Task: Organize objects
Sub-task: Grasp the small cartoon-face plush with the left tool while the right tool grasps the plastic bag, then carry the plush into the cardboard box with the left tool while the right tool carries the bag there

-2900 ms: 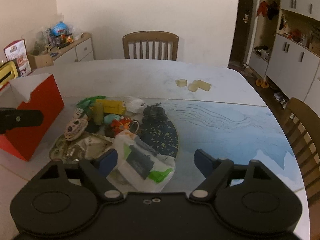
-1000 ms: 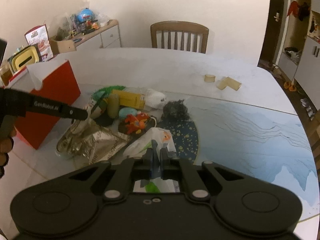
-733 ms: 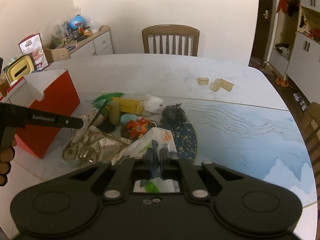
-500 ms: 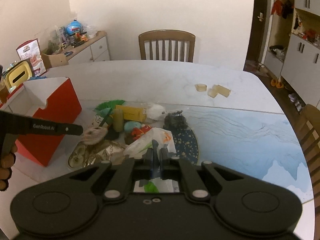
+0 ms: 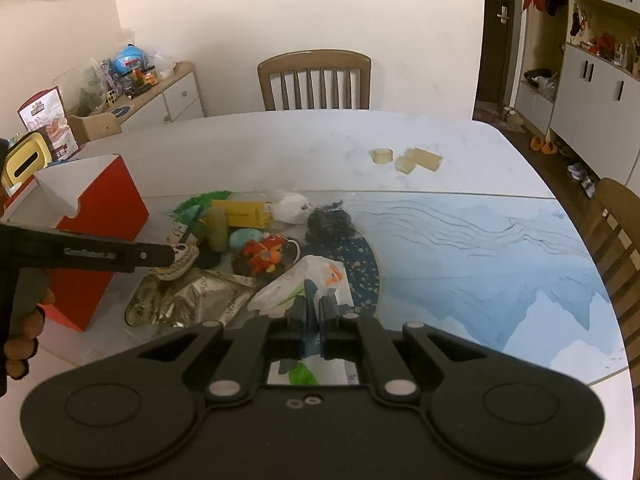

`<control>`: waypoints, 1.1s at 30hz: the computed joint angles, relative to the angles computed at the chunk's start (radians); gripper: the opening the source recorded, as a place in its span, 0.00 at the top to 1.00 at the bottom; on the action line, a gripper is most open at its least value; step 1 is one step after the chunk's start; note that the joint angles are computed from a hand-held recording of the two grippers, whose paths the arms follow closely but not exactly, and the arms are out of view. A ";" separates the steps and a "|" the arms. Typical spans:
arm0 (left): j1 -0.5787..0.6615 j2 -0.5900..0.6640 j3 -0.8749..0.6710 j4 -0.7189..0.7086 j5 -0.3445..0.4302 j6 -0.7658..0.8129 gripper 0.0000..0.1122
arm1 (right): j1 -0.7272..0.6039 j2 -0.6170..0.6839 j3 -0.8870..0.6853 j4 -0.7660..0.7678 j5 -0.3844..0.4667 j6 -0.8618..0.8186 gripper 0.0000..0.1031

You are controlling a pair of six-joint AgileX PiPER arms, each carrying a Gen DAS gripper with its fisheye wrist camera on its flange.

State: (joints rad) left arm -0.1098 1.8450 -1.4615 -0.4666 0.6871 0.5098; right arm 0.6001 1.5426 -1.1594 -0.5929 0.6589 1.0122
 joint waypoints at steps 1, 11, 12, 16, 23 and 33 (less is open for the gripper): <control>-0.008 0.008 -0.005 0.013 -0.003 -0.015 0.31 | -0.009 -0.003 0.004 0.010 -0.007 -0.015 0.96; -0.036 0.066 -0.045 0.092 -0.012 -0.172 0.47 | -0.089 -0.019 0.036 0.129 -0.071 -0.194 0.96; -0.035 0.067 -0.047 0.098 -0.008 -0.181 0.49 | -0.095 -0.019 0.037 0.140 -0.076 -0.210 0.96; -0.036 0.056 -0.032 0.091 -0.020 -0.183 0.51 | -0.111 -0.021 0.040 0.166 -0.087 -0.248 0.96; -0.025 0.021 -0.013 0.072 -0.012 -0.160 0.52 | -0.120 -0.032 0.032 0.181 -0.095 -0.267 0.96; 0.064 -0.082 -0.023 -0.045 0.111 -0.040 0.52 | -0.081 -0.032 -0.066 0.165 -0.060 -0.259 0.96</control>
State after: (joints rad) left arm -0.0458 1.7629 -1.4841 -0.5117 0.7985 0.4700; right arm 0.5189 1.5109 -1.2254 -0.4277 0.5992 0.7533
